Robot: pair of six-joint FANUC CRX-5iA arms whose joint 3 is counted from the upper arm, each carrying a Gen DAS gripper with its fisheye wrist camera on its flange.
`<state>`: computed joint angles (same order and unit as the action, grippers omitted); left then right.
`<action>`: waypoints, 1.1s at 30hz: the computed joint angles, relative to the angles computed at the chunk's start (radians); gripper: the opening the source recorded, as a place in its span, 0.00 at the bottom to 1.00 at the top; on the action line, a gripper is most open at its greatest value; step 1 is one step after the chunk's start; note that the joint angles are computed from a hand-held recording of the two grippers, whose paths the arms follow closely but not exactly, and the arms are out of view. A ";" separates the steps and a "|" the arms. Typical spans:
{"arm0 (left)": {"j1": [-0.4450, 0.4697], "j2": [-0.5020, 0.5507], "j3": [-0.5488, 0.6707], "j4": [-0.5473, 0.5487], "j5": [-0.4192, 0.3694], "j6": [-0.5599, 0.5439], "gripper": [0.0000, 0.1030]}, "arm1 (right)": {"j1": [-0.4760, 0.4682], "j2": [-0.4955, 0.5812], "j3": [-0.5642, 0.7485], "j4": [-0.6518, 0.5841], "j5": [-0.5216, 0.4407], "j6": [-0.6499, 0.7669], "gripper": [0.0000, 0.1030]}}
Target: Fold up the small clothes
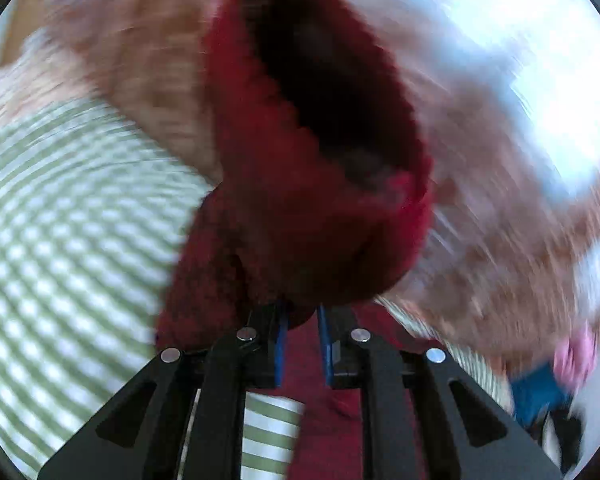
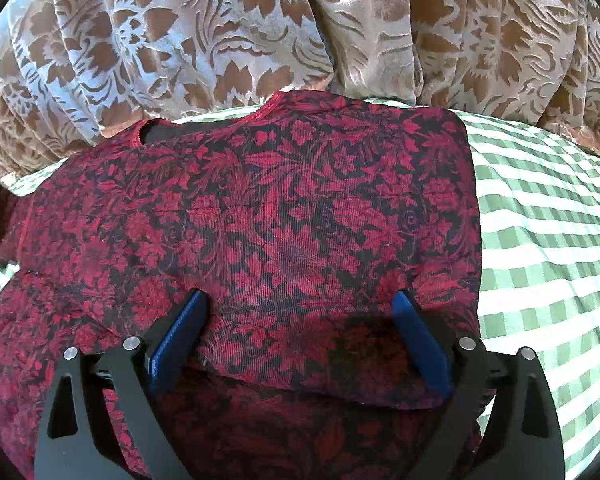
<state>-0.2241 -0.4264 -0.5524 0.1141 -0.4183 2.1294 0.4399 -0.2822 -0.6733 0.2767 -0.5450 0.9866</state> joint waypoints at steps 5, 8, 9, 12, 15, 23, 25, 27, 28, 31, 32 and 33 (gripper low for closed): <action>-0.300 0.282 0.282 -0.240 -0.080 0.119 0.13 | -0.001 -0.009 -0.008 -0.004 0.008 -0.005 0.90; -0.382 0.456 0.401 -0.189 -0.144 0.052 0.25 | -0.022 -0.018 0.004 -0.083 0.018 0.051 0.91; -0.398 0.488 0.427 -0.191 -0.166 0.047 0.43 | -0.038 -0.020 0.015 -0.135 0.022 0.094 0.91; -0.437 0.540 0.480 -0.245 -0.209 0.095 0.58 | -0.074 -0.022 0.042 -0.252 0.027 0.190 0.91; -0.452 0.501 0.441 -0.250 -0.194 0.110 0.70 | -0.120 -0.017 0.077 -0.381 0.020 0.307 0.92; -0.516 0.432 0.429 -0.450 -0.298 0.307 0.70 | -0.121 -0.021 0.089 -0.392 -0.002 0.304 0.92; -0.539 0.417 0.429 -0.523 -0.363 0.374 0.68 | -0.089 -0.058 0.058 -0.310 -0.014 0.204 0.91; -0.551 0.397 0.415 -0.569 -0.405 0.426 0.68 | -0.065 -0.097 0.028 -0.225 -0.031 0.115 0.91; -0.550 0.386 0.403 -0.579 -0.415 0.442 0.67 | -0.059 -0.118 0.017 -0.205 -0.041 0.095 0.91; -0.526 0.339 0.343 -0.567 -0.406 0.474 0.67 | -0.036 -0.189 -0.015 -0.162 -0.064 0.049 0.85; -0.520 0.329 0.326 -0.563 -0.401 0.479 0.67 | -0.039 -0.215 -0.017 -0.199 -0.065 0.072 0.79; -0.516 0.327 0.318 -0.562 -0.401 0.485 0.67 | -0.055 -0.224 0.001 -0.272 -0.069 0.128 0.71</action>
<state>-0.7404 -0.0998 -0.2345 -0.4483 -0.8196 2.6142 0.3848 -0.5058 -0.6724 0.0046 -0.6139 1.1149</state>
